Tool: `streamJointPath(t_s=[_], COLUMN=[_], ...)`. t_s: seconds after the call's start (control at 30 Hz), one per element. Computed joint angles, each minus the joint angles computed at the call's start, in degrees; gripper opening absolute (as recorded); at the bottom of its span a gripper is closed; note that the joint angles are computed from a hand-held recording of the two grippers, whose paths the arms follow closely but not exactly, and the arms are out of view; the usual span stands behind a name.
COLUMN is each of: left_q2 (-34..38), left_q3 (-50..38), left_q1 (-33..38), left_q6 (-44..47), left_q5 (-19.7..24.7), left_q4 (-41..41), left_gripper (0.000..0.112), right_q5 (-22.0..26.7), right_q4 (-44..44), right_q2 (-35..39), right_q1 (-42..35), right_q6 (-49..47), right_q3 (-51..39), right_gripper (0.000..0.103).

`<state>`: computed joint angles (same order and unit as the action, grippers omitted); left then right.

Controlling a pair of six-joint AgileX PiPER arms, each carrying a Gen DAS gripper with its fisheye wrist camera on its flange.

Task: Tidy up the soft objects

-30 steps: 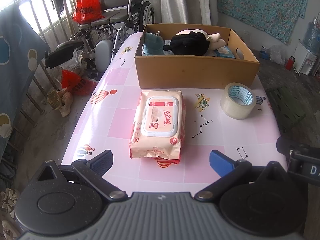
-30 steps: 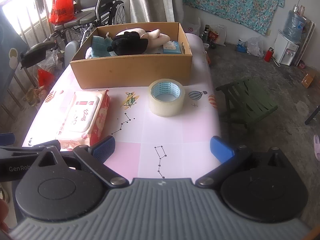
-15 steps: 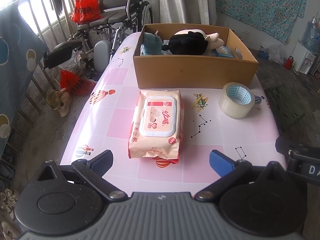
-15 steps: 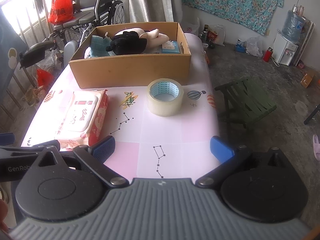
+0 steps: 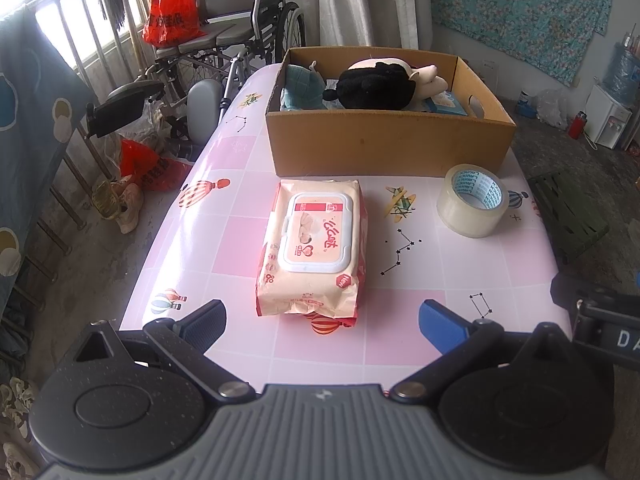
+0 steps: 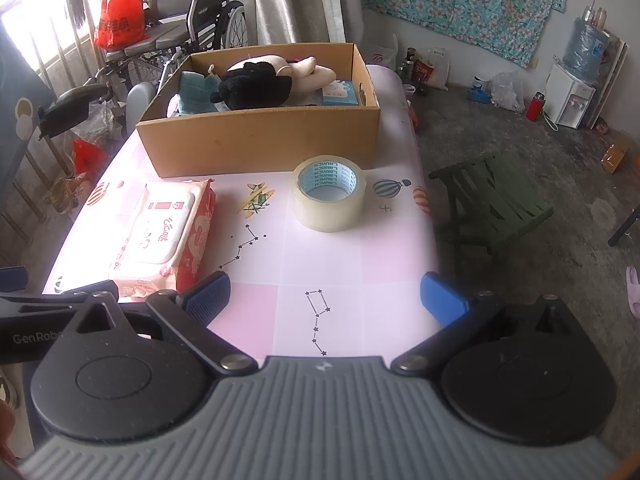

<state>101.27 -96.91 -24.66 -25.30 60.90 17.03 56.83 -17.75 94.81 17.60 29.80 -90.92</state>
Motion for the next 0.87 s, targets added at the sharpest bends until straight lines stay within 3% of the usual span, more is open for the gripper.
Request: streamJointPath(t_s=[0.87], left_q2=[-0.1], left_q3=[0.1], left_q1=[0.3], left_q6=[0.3], left_q5=[-0.2], left_q4=[-0.2], left_gripper=[0.103], right_q5=[-0.5], right_q4=[-0.3], right_q2=[-0.2], right_q1=[0.3], right_q6=[0.6], right_q3=[0.8], right_gripper=[0.102])
